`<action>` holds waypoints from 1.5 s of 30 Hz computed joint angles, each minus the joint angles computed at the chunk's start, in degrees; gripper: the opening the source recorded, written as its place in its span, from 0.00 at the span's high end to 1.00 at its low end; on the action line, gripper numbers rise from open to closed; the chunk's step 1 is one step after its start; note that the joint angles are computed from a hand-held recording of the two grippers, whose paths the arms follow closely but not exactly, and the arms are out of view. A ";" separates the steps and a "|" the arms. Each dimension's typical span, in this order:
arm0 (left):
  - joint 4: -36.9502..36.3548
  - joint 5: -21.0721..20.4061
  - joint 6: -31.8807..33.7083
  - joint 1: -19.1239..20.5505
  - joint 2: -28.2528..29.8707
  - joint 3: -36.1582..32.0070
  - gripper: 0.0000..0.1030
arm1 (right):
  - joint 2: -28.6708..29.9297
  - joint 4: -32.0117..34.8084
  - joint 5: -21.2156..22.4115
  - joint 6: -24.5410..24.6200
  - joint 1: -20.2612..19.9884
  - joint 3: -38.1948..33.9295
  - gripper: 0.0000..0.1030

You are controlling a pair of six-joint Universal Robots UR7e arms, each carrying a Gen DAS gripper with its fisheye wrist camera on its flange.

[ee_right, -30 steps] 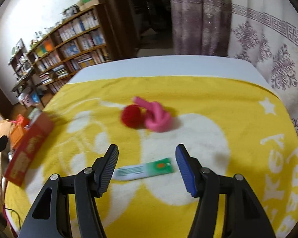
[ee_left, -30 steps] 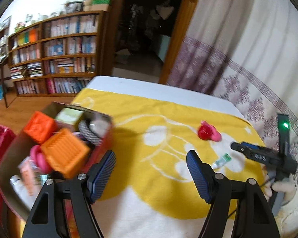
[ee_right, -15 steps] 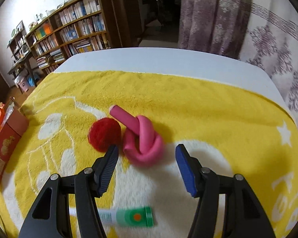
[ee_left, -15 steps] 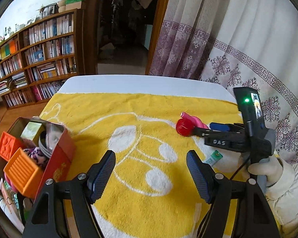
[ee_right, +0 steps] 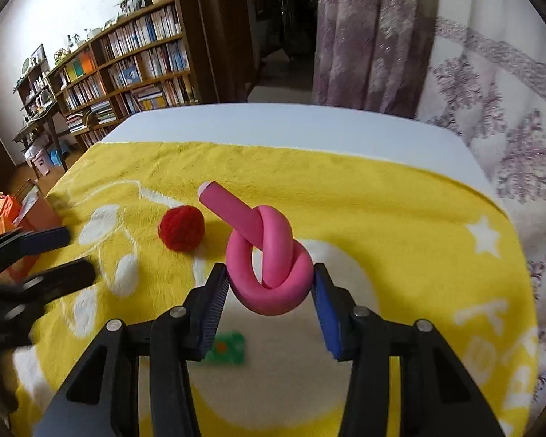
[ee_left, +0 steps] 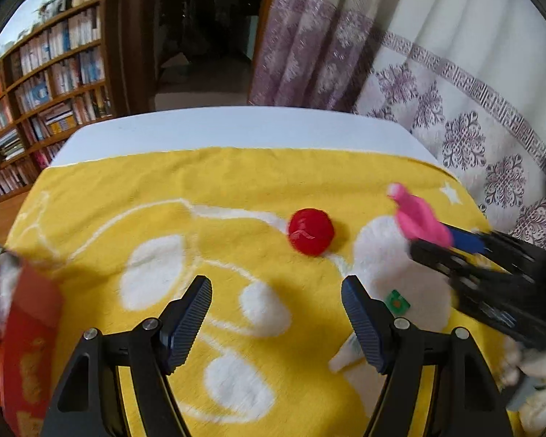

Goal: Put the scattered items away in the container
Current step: 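Grasp the pink knotted foam toy with the right tool, then grasp the red pompom with the left tool while the right tool holds the pink toy, then carry the red pompom and pink toy with both tools over the tin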

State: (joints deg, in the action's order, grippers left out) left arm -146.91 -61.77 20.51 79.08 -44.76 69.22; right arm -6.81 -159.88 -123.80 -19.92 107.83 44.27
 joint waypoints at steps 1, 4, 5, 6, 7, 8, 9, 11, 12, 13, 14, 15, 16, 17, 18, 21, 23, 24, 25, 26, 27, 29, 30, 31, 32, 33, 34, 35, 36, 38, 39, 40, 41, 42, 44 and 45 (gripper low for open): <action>0.26 0.09 -0.09 -0.09 0.87 -0.89 0.27 | -1.17 -1.21 0.03 0.22 -0.01 2.10 0.51; 0.90 0.68 -0.53 -0.32 3.69 -3.99 0.27 | -3.89 -3.93 0.37 1.66 -0.37 6.96 0.51; 0.84 0.80 -0.56 -0.40 4.31 -4.60 0.27 | -4.32 -4.46 0.53 2.08 -0.48 7.75 0.51; 0.78 0.96 -0.38 -0.48 5.16 -5.53 0.27 | -4.65 -4.77 0.71 2.39 -0.65 8.22 0.51; 0.58 1.32 -0.11 -0.58 6.09 -6.56 0.27 | -4.81 -5.10 0.83 2.65 -0.82 8.52 0.51; 0.51 1.65 0.06 -0.63 6.79 -7.35 0.27 | -4.98 -5.49 0.80 2.81 -0.98 8.89 0.51; 0.73 1.98 0.22 -0.67 7.67 -8.48 0.27 | -5.13 -5.72 0.76 2.88 -1.09 9.18 0.51; 1.76 2.35 0.22 -0.63 9.60 -11.20 0.27 | -5.23 -5.56 1.18 3.46 -1.47 9.33 0.51; 2.62 2.51 0.07 -0.56 10.52 -12.57 0.27 | -5.21 -5.37 1.35 3.71 -1.58 9.29 0.51; 3.80 2.67 -0.10 -0.49 11.39 -13.93 0.27 | -5.16 -5.24 1.49 3.77 -1.70 9.26 0.51; 5.15 2.81 -0.19 -0.43 12.22 -15.27 0.29 | -5.24 -5.43 1.56 3.67 -1.74 9.51 0.51; 5.93 2.76 -0.20 -0.31 12.68 -15.98 0.47 | -5.25 -5.53 1.62 3.64 -1.75 9.62 0.51; 7.18 2.45 -0.48 -0.15 13.10 -16.79 0.62 | -5.35 -5.75 1.74 3.63 -1.77 9.86 0.51; 8.55 1.90 -1.11 0.09 13.33 -17.39 0.67 | -5.40 -5.89 1.75 3.64 -1.74 10.02 0.51; 7.53 1.55 -0.95 0.16 12.98 -16.75 0.67 | -5.47 -6.07 1.75 3.64 -1.66 10.12 0.51; 3.83 1.20 0.23 -0.12 10.77 -12.92 0.67 | -5.75 -7.06 1.91 3.33 -1.31 10.66 0.51; 0.10 1.91 1.92 -0.71 8.75 -9.45 0.67 | -5.68 -7.18 1.92 3.02 -0.90 10.50 0.51; -1.43 2.15 2.52 -0.97 7.76 -7.97 0.67 | -5.68 -7.19 2.00 2.89 -0.58 10.50 0.51; -3.34 2.12 3.06 -1.23 6.35 -5.95 0.67 | -5.64 -7.11 2.10 2.90 -0.39 10.43 0.51; -4.78 2.15 3.40 -1.45 5.11 -4.31 0.67 | -5.63 -7.11 2.34 2.96 -0.06 10.43 0.51; -5.88 2.19 3.64 -1.60 4.12 -2.99 0.67 | -5.60 -7.06 2.59 2.97 0.23 10.31 0.51; -8.44 2.13 4.09 -1.74 1.49 0.27 0.67 | -5.44 -7.42 3.16 2.85 0.96 10.22 0.51; -9.25 2.09 4.01 -1.75 0.17 1.69 0.67 | -5.17 -7.29 3.39 2.74 1.39 9.75 0.51; -10.02 2.05 3.90 -1.73 -1.10 3.04 0.67 | -4.73 -6.93 3.96 2.62 1.94 9.05 0.51; -11.41 2.14 3.99 -1.68 -2.71 4.82 0.67 | -4.49 -6.57 4.42 2.62 2.27 8.64 0.51; -13.10 2.55 4.30 -1.65 -4.11 6.44 0.67 | -4.17 -6.27 4.87 2.56 2.65 8.21 0.51; -14.41 2.77 4.47 -1.54 -5.41 7.81 0.67 | -3.44 -5.75 5.43 2.34 3.31 7.14 0.51; -15.11 2.74 4.42 -1.33 -6.43 8.73 0.67 | -2.83 -5.30 5.77 2.27 3.77 6.27 0.51; -15.72 2.70 4.21 -1.09 -7.74 9.86 0.67 | -2.21 -4.78 6.15 2.19 4.21 5.41 0.51; -17.39 2.77 3.86 -0.42 -10.97 12.36 0.67 | -0.31 -2.99 7.14 1.86 5.40 2.51 0.51; -18.12 2.85 3.82 -0.14 -12.07 13.19 0.67 | 0.53 -2.35 7.48 1.73 5.87 1.31 0.51; -19.09 2.94 3.66 0.38 -13.71 14.38 0.67 | 1.87 -1.18 8.13 1.45 6.56 -0.67 0.51; -19.85 3.01 3.59 0.79 -14.87 15.32 0.67 | 2.45 -0.67 8.54 1.30 6.92 -1.49 0.51; -20.63 3.18 3.50 1.32 -16.09 16.19 0.67 | 3.44 0.28 9.15 1.14 7.42 -3.05 0.51; -21.79 3.52 3.11 2.67 -18.84 17.75 0.67 | 6.68 3.58 10.70 1.07 8.64 -8.41 0.51; -22.24 3.80 3.09 3.25 -19.84 18.15 0.67 | 8.24 5.27 11.52 1.10 9.06 -11.11 0.51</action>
